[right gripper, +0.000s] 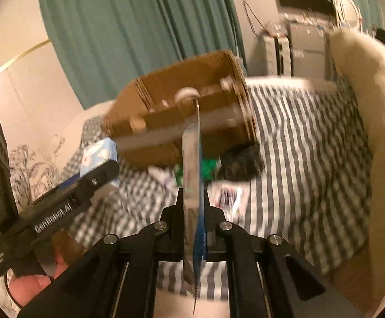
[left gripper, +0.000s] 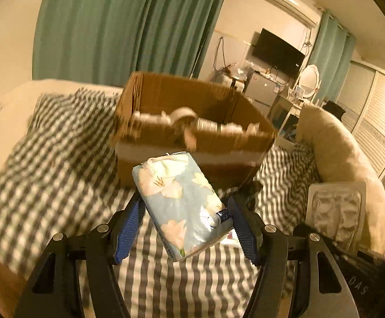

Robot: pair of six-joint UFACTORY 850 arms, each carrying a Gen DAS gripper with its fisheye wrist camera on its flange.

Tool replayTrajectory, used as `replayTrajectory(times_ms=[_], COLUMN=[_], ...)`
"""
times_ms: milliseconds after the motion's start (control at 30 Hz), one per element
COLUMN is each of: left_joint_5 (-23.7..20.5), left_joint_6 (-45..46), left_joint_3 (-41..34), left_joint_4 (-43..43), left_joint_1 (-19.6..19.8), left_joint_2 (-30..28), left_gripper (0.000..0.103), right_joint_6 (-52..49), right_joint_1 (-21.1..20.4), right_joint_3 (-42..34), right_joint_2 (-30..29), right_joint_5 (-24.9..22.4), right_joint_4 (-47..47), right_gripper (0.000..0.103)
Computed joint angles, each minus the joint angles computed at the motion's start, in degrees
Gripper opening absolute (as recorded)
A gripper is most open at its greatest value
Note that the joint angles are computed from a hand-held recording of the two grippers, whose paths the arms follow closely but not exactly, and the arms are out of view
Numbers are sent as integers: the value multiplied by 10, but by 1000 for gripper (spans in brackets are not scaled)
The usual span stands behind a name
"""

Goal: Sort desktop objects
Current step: 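Lift the held strip with the right tool while the left tool holds the tissue pack, then carry the tissue pack and clear strip into the box and open both tools, then move both tools back to the remaining items on the bedspread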

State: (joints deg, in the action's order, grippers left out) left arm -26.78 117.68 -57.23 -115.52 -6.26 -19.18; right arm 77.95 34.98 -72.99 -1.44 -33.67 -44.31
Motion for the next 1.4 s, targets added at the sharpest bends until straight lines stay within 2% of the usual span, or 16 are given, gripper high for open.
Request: replayTrajectory(times_ms=[133, 300, 500, 633, 700, 733, 767, 800, 867, 1033, 1133, 1200, 1300, 1400], left_joint_5=[7, 16, 37, 50, 64, 78, 93, 104, 98, 90, 75, 62, 5, -25], left_joint_6=[-34, -84, -92, -114, -147, -162, -178, -201, -216, -216, -113, -5, 86, 189], left_joint_3=[-59, -146, -232, -288, -314, -325, -333, -341, -343, -309, -255, -203, -125, -56], left_joint_4=[27, 67, 73, 105, 140, 150, 158, 168, 162, 139, 45, -47, -97, -142], left_joint_1=[-4, -9, -16, -21, -22, -22, -22, -19, -10, 4, 6, 6, 9, 0], left_joint_2=[-15, -62, -123, -167, -187, -194, -199, -204, -204, -175, -132, -95, -44, -6], left_gripper=[67, 67, 67, 68, 72, 80, 94, 100, 103, 103, 103, 103, 103, 103], right_joint_6=[-61, -140, -224, -271, -293, -275, -244, -230, -191, -88, -45, -11, 37, 82], right_joint_1=[-28, -58, -90, -107, -114, -113, -111, -112, -115, -97, -73, -51, -26, -12], right_joint_3=[-65, -169, -272, -321, -352, -370, -374, -367, -329, -274, -224, -180, -109, -51], right_joint_2=[-30, -101, -187, -234, -257, -268, -271, -265, -237, -185, -141, -107, -55, -18], right_joint_5=[16, 31, 35, 20, -7, -36, -55, -49, -8, -26, -41, -58, -65, -66], right_joint_4=[3, 15, 94, 151, 181, 160, 122, 108, 82, -42, -121, -175, -220, -231], right_gripper=[8, 8, 8, 9, 37, 46, 61, 71, 78, 79, 83, 85, 92, 94])
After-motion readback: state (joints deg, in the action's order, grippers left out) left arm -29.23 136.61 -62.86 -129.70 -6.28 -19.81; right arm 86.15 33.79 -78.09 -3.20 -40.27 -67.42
